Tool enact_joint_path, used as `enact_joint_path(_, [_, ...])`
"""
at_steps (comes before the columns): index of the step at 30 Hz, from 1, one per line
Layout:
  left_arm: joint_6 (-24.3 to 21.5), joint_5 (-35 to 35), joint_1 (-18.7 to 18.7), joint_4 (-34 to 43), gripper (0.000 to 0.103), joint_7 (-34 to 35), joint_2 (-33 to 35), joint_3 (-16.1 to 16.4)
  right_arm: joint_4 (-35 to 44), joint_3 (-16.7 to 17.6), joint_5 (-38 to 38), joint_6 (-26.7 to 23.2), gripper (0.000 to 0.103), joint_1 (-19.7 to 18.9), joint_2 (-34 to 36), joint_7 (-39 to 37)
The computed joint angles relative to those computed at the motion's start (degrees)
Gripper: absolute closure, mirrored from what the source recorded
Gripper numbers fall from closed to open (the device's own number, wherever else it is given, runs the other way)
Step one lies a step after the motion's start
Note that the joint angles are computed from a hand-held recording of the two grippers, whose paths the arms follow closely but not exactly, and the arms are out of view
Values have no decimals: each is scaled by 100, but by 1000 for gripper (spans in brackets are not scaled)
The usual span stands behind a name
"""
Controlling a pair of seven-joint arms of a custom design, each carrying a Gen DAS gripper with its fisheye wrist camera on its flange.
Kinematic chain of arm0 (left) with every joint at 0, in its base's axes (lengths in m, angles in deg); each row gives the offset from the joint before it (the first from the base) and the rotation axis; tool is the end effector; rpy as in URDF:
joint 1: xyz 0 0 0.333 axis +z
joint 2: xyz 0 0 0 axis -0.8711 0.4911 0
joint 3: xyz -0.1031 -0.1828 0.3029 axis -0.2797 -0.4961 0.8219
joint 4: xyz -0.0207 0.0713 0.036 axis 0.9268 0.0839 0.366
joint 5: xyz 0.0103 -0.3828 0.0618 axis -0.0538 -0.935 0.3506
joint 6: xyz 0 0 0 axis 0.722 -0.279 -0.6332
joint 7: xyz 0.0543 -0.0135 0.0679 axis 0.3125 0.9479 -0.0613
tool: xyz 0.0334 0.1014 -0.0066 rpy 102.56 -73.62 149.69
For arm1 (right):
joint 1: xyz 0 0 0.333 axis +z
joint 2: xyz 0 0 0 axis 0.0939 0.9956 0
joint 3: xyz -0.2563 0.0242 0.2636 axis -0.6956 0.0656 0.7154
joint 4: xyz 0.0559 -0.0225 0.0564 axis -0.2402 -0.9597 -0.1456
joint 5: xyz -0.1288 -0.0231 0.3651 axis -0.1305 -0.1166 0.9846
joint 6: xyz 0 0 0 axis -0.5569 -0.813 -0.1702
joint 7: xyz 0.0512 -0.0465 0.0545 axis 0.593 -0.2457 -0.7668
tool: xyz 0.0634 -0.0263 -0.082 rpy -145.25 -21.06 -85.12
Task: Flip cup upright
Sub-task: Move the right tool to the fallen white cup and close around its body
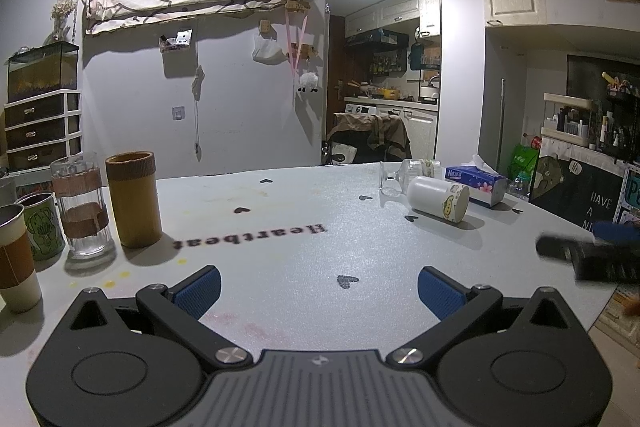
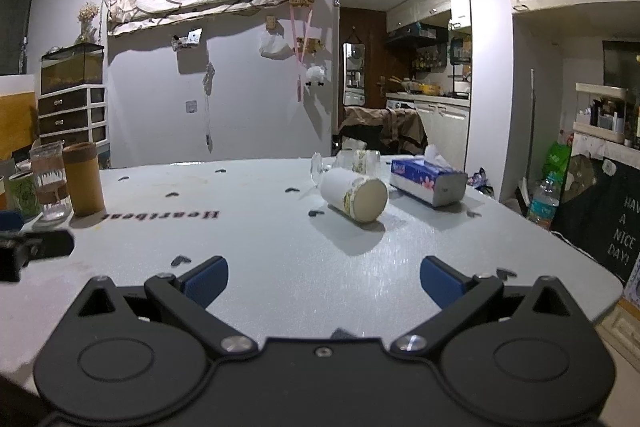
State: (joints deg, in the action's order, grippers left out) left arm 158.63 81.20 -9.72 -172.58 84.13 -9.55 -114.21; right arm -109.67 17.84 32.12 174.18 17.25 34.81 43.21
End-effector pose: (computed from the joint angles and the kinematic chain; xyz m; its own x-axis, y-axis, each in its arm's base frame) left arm 0.4031 -0.3585 0.5395 0.0182 -0.9998 0.0034 -0.3375 -0.0093 -0.9413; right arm 0.4467 0.1169 0.5324 0.1830 -0.9829 -0.0190 -0.3054 -0.0385 -0.9515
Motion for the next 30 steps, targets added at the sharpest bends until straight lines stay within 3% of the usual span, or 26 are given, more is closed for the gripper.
enact_joint_path(3, [-26, 0, -30, -21, 0, -17, -48, 16, 303, -71, -28, 96, 0, -30, 247, 31])
enact_joint_path(6, [-15, -9, -68, -65, 0, -49, -63, 35, 731, -232, -234, -113, 0, -45, 498, 132])
enact_joint_path(7, [-18, -5, -57, -49, 0, -47, -36, 34, 881, -342, -488, -216, 0, -43, 581, 348])
enact_joint_path(10, [-26, -20, -86, -88, 0, -84, -16, 60, 1441, -798, -2305, -397, 0, -185, 921, 1784])
enact_joint_path(12, [-38, -28, -101, -121, 0, -119, -19, 83, 1845, -787, -2902, -360, 0, -401, 1220, 2268])
enact_joint_path(16, [-34, -19, -142, -181, 0, -177, -58, 122, 2651, -599, -2951, -549, 0, -663, 1796, 2459])
enact_joint_path(17, [-28, -13, -148, -194, 0, -186, -72, 130, 2865, -507, -3072, -594, 0, -787, 1947, 2526])
enact_joint_path(20, [10, -16, -173, -249, 0, -234, -104, 155, 3695, 180, -4251, -987, 0, -1604, 2439, 3087])
enact_joint_path(23, [59, -16, -181, -286, 0, -269, -106, 166, 4390, 913, -4708, -1628, 0, -2197, 2889, 2949])
enact_joint_path(24, [83, -15, -184, -301, 0, -277, -107, 169, 4552, 1093, -4748, -1802, 0, -2318, 3014, 2823])
enact_joint_path(27, [125, -13, -195, -333, 0, -288, -101, 177, 4839, 1052, -4571, -2019, 0, -2180, 3278, 2507])
enact_joint_path(30, [155, -19, -197, -364, 0, -299, -79, 183, 5085, 1706, -4464, -2343, 0, -2622, 3598, 2121])
